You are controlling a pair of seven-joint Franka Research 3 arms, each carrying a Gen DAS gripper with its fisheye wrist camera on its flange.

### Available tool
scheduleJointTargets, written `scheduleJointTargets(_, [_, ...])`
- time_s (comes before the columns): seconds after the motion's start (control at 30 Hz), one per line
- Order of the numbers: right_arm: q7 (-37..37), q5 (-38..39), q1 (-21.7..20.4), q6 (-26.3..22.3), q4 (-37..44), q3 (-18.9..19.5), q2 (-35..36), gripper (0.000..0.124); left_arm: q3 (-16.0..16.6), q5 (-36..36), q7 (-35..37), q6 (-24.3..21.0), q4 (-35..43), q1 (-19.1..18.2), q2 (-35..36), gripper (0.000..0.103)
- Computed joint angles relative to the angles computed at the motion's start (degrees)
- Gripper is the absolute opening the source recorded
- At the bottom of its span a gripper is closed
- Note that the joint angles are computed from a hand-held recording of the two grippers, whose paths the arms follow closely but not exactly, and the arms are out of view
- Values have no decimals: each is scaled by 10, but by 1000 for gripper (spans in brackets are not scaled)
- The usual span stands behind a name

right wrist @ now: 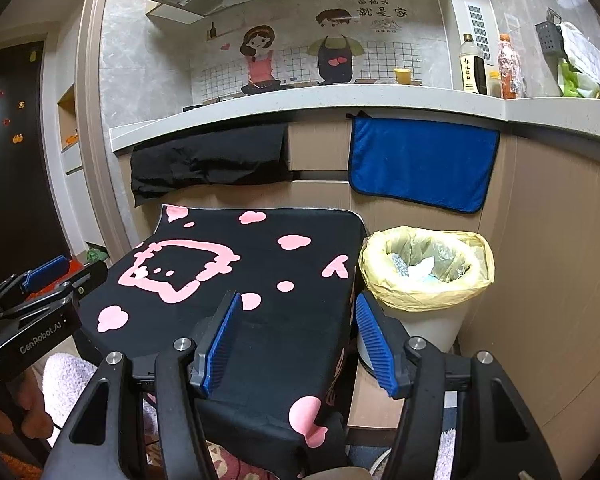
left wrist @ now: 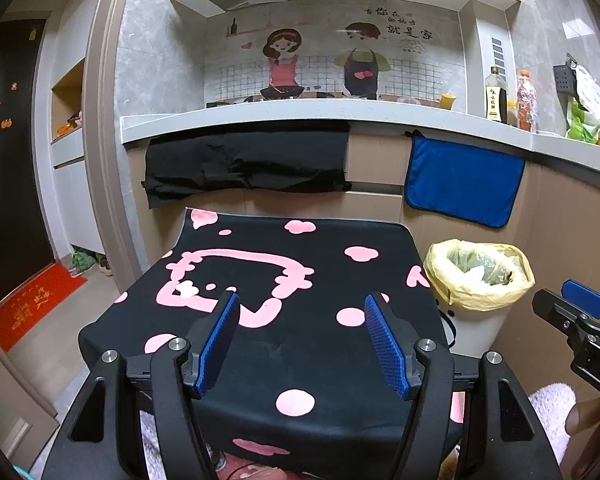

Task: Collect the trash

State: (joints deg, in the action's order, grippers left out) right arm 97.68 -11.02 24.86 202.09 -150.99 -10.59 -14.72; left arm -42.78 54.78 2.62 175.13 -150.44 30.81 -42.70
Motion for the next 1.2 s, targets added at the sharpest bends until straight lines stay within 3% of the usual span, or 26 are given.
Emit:
scheduleJointTargets(0.13, [-6,15,-9,1,-3,12,-2,57,5,5,-1,1,0,-6,3,65])
scheduleJointTargets(0.37, [2,6,-7,1,-4,-1,-1,57,5,19,0,10,7,-4,16,65])
scheduleJointTargets(1.2, [16,-13,-22,12,-9,-9,-3,57,-28,-7,20,35,14,28,14,65])
